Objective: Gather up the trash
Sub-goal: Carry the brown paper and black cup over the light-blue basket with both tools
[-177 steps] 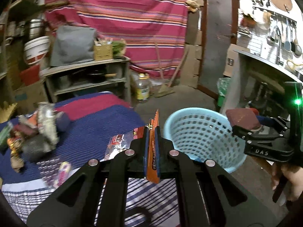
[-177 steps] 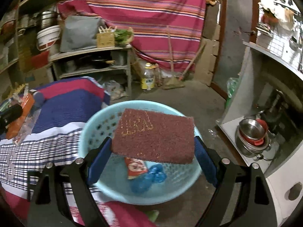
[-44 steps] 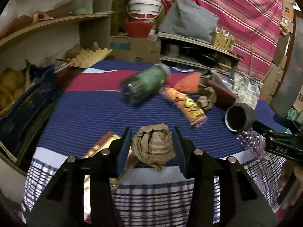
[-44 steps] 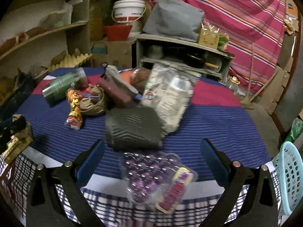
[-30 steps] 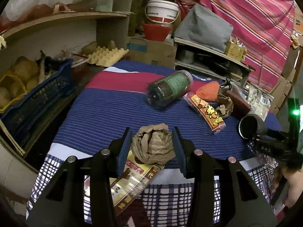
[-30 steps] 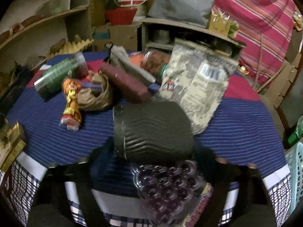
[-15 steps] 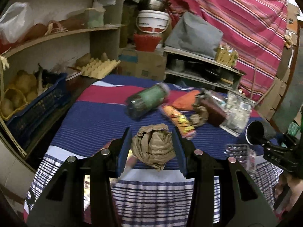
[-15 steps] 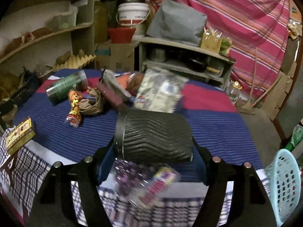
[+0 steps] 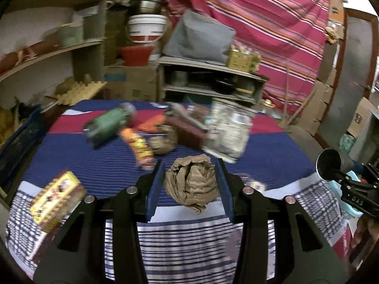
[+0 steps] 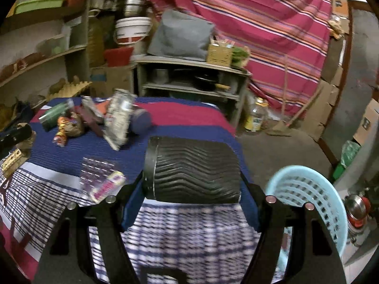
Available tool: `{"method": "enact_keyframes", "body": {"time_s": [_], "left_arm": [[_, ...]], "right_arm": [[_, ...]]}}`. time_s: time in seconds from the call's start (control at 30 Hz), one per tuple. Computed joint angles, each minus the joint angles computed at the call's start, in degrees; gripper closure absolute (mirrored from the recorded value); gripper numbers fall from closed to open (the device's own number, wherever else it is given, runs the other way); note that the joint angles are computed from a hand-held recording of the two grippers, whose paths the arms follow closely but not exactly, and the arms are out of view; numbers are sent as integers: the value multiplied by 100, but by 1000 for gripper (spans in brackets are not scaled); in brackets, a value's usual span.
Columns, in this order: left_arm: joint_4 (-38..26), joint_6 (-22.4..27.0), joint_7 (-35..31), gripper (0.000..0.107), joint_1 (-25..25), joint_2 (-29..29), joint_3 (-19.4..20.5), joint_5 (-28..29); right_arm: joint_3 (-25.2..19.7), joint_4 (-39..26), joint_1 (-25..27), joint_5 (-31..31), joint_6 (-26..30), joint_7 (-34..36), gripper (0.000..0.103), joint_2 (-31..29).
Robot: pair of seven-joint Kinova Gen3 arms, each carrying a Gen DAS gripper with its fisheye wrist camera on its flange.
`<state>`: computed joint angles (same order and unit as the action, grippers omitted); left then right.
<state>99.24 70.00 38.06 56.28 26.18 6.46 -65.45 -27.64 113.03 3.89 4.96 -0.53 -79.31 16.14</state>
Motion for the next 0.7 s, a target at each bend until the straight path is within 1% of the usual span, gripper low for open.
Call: {"method": "enact_keyframes", "body": {"time_s": [0.07, 0.1, 0.2, 0.3, 0.4, 0.57, 0.7], "left_arm": [[-290, -123, -197, 65, -37, 170, 1, -92], [-414, -196, -271, 65, -39, 243, -21, -123], [-898, -536, -609, 65, -64, 521, -128, -201], [-1341, -869, -952, 65, -39, 800, -273, -212], [-1842, -1099, -1352, 65, -13, 1094, -400, -136], [-2623, -1350, -2044, 65, 38, 1506, -601, 74], [-3339, -1427, -2618, 64, 94, 1863, -753, 292]], "right_arm": [[-152, 16, 372, 28, 5, 17, 32, 10], [-139, 27, 445, 27, -6, 16, 32, 3], [-281, 5, 964, 72, -5, 30, 32, 23], [-406, -87, 1432, 79, 63, 49, 32, 83], [-511, -179, 1822, 43, 84, 148, 32, 164], [-549, -249, 2212, 8, 22, 256, 32, 261], [-401, -330, 2283, 28, 37, 255, 32, 393]]}}
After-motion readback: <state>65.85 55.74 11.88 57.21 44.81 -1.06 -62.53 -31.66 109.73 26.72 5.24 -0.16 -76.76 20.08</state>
